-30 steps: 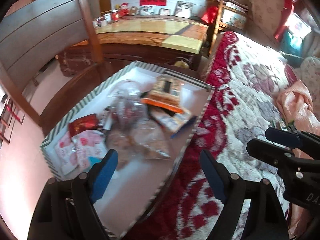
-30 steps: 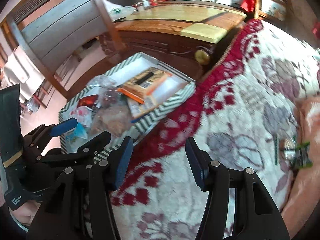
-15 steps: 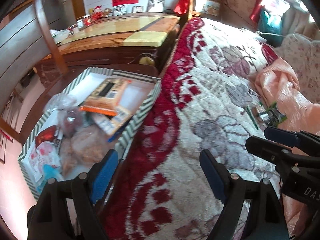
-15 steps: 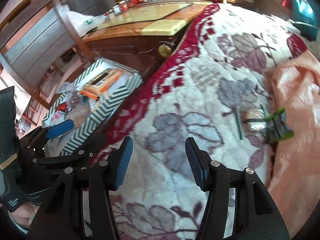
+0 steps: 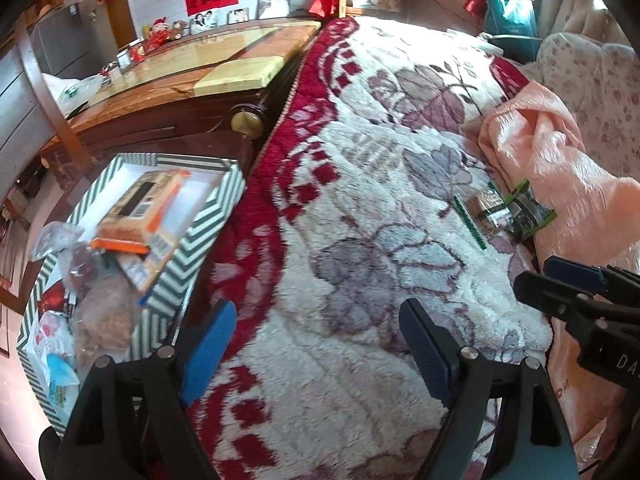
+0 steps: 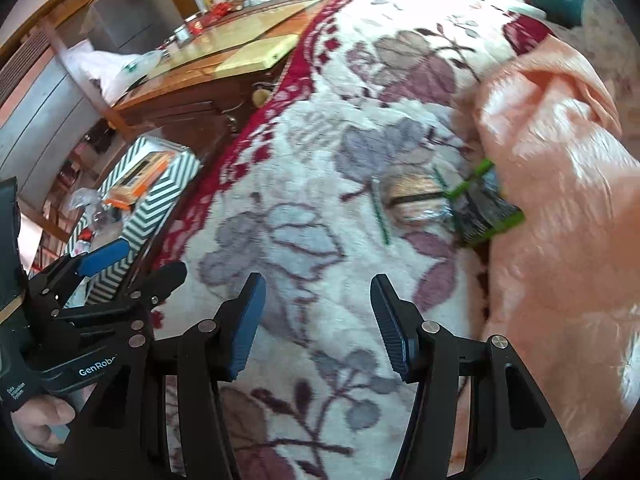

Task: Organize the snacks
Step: 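Move both grippers back to the last snacks on the blanket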

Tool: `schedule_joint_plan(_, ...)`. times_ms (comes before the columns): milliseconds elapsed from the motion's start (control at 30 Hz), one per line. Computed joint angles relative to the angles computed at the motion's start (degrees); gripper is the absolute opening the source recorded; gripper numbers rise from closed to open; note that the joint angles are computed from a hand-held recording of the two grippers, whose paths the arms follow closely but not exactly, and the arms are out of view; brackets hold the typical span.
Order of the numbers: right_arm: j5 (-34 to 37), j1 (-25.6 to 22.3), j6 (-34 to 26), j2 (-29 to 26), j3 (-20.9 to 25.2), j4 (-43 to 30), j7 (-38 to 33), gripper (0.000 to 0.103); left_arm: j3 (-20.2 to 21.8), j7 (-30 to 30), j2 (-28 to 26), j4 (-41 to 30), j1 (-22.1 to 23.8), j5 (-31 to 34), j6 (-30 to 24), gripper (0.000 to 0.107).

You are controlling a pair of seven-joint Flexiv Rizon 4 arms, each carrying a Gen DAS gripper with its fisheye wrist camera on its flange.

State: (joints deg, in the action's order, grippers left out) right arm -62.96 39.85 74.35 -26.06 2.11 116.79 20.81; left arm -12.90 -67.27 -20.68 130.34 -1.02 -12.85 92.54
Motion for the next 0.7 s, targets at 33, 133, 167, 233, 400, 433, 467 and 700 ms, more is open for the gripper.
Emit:
schedule_joint_plan(33, -0.3, -0.1, 0.2, 0.3, -0.2, 0.6, 0.6, 0.055, 0.3, -0.1, -0.2, -0.2, -0.5, 0.1, -0.1, 0.085)
schedule_joint_plan(133, -1.2, -0.8, 0.7, 1.1, -0.5, 2.3, 2.4, 0.055, 1.4, -0.6, -0.9, -1.2, -2.1, 0.6, -0.8, 0.085)
schedule_joint_plan(167, -1.6, -1.0, 0.8, 1.3, -0.6, 2.8, 3.0, 0.055, 1.8, -0.8, -1.2, -1.5, -2.7, 0.7, -0.9, 0.085)
schedule_joint_plan(233, -2.9, -1.4, 1.1, 1.7, -0.8, 3.6, 4.6, 0.055, 2.1, -1.1, -1.6, -2.1, -3.5, 0.9, -1.2, 0.085)
schedule_joint_plan(400, -6.1, -3.0, 1.9, 2.1, -0.8, 4.9, 7.9, 0.055, 3.1, -1.5, -2.6, -3.5, -5.5, 1.7, -2.0, 0.085)
schedule_joint_plan(433, -6.9, -3.4, 2.2, 2.2, -0.7, 5.0, 8.5, 0.055, 3.3, -1.6, -2.8, -3.7, -5.9, 1.9, -2.1, 0.085)
schedule_joint_plan(467, -7.6, -3.8, 2.4, 2.2, -0.7, 5.1, 9.2, 0.055, 3.5, -1.6, -3.0, -4.0, -6.3, 2.1, -2.3, 0.085)
schedule_joint_plan(700, -9.6, -5.8, 3.1, 2.0, 0.1, 6.0, 11.4, 0.055, 4.0, -2.2, -4.3, -6.0, -8.0, 2.4, -3.9, 0.085)
